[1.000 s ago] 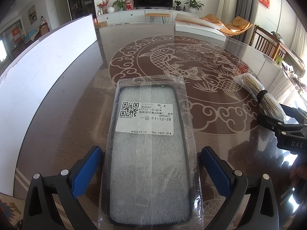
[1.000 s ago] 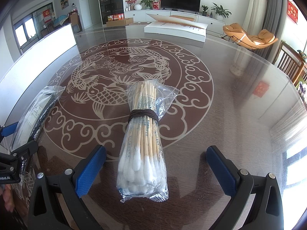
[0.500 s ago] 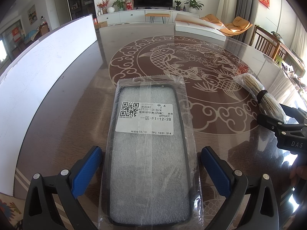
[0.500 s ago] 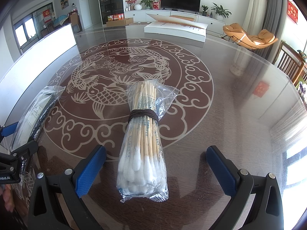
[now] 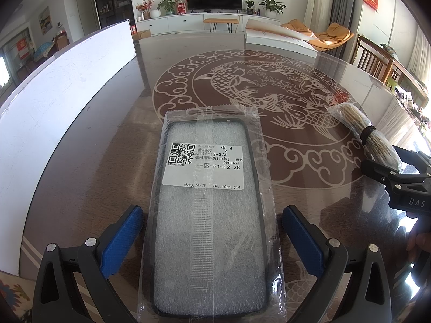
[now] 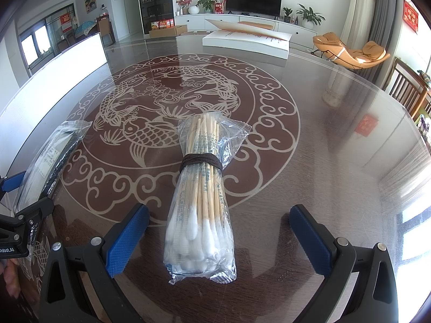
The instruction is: Organize objects
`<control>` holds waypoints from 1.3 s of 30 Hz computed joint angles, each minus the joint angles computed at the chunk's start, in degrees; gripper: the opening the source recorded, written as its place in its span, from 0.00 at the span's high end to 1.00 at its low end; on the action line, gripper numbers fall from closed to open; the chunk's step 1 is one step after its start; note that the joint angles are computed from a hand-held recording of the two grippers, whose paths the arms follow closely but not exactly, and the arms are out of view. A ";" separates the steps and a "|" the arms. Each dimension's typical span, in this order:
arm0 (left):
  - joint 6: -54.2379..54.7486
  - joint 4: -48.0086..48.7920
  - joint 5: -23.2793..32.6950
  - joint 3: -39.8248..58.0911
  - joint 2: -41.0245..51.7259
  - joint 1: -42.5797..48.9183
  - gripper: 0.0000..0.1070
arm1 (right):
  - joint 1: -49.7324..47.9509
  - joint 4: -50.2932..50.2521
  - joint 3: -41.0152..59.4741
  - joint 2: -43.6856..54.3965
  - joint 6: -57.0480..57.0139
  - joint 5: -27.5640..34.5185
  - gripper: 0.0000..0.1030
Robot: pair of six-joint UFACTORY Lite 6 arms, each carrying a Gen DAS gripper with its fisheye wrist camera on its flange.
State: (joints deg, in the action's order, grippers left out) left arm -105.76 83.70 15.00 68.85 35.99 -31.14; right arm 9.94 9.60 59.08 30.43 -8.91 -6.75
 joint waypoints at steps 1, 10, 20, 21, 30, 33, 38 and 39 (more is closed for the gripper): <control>-0.02 0.02 0.01 -0.01 0.01 -0.02 0.04 | 0.00 0.00 0.00 0.00 0.00 0.00 0.00; 2.31 -2.07 -0.12 0.66 0.46 -0.01 0.04 | -0.77 -4.04 20.69 8.90 -1.60 26.40 0.00; -11.27 13.55 -0.76 -3.47 -3.59 -2.30 0.31 | 1.40 -1.59 20.96 6.10 -6.41 29.90 0.71; -14.44 16.72 0.00 -4.58 -4.71 -2.78 0.31 | 1.78 -1.28 19.29 4.51 -6.69 29.25 0.71; -27.05 28.06 2.48 -11.57 -12.29 -3.62 0.31 | 1.56 9.48 11.79 -6.37 -14.92 29.03 0.71; -29.46 29.67 2.83 -13.96 -14.56 -3.78 0.31 | 1.07 12.06 11.55 -7.70 -16.28 29.98 0.71; -33.97 32.46 1.68 -19.50 -22.44 -1.93 0.31 | -0.33 19.98 11.95 -9.79 -21.24 31.64 0.71; -35.20 33.57 0.43 -21.14 -25.35 -0.60 0.31 | -0.20 21.35 12.65 -9.97 -21.74 32.07 0.71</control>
